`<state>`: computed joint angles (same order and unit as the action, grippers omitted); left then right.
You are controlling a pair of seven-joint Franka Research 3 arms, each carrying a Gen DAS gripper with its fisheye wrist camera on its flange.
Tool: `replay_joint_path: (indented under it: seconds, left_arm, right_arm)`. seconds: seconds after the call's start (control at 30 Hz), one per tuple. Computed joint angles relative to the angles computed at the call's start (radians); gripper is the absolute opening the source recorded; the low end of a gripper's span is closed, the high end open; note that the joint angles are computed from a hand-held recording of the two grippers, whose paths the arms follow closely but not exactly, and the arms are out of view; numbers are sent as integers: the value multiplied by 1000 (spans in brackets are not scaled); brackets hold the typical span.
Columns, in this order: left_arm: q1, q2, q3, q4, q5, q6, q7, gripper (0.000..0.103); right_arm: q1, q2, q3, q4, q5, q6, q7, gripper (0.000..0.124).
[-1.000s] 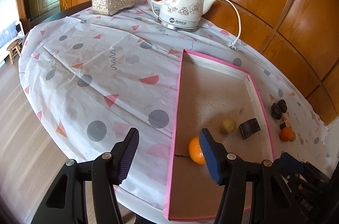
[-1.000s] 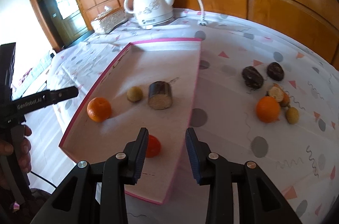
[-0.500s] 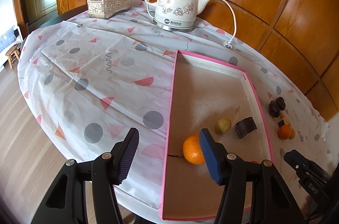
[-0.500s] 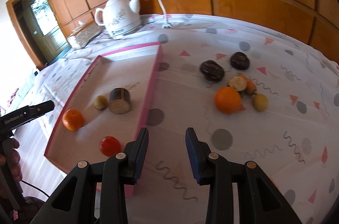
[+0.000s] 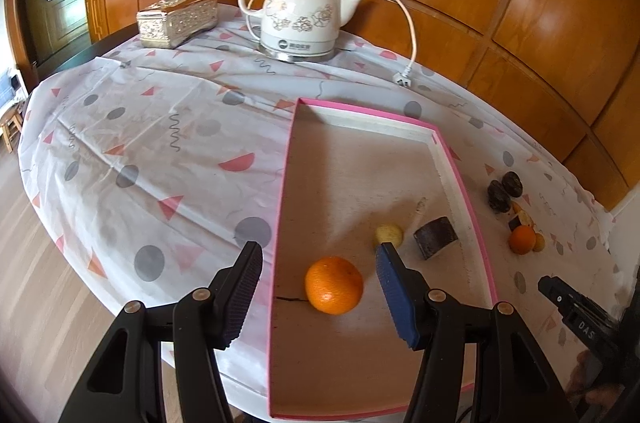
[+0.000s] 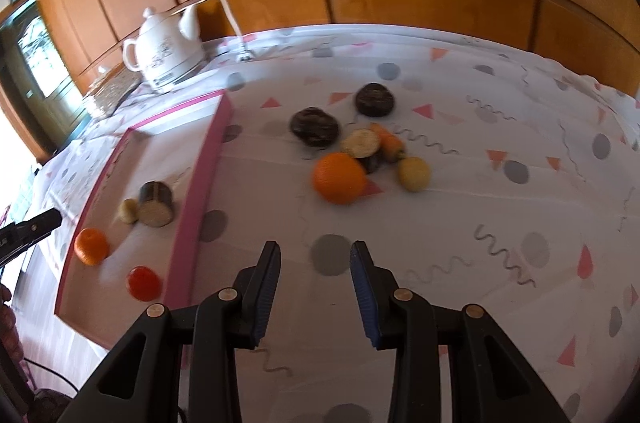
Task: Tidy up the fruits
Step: 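Move the left gripper over to the dark brown round fruit beside the tray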
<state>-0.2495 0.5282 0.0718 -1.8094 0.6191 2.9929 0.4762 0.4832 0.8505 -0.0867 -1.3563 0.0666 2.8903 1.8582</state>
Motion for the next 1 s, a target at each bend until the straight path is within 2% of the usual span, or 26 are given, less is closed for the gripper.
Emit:
replay_joint_path:
  seconds: [0.3, 0.5, 0.77, 1.0]
  left_arm:
    - [21, 32, -53, 61, -41, -18, 95, 60]
    - [25, 78, -87, 148, -77, -42, 190, 60]
    - [35, 184, -163, 325, -165, -117, 380, 60]
    - [21, 314, -209, 542, -246, -210, 548, 60]
  right_arm:
    - [28, -32, -93, -75, -26, 9, 114, 36]
    - [47, -53, -168, -132, -63, 17, 227, 36]
    - [47, -66, -238, -174, -116, 10, 363, 37]
    - [37, -84, -263, -220, -153, 7, 448, 37]
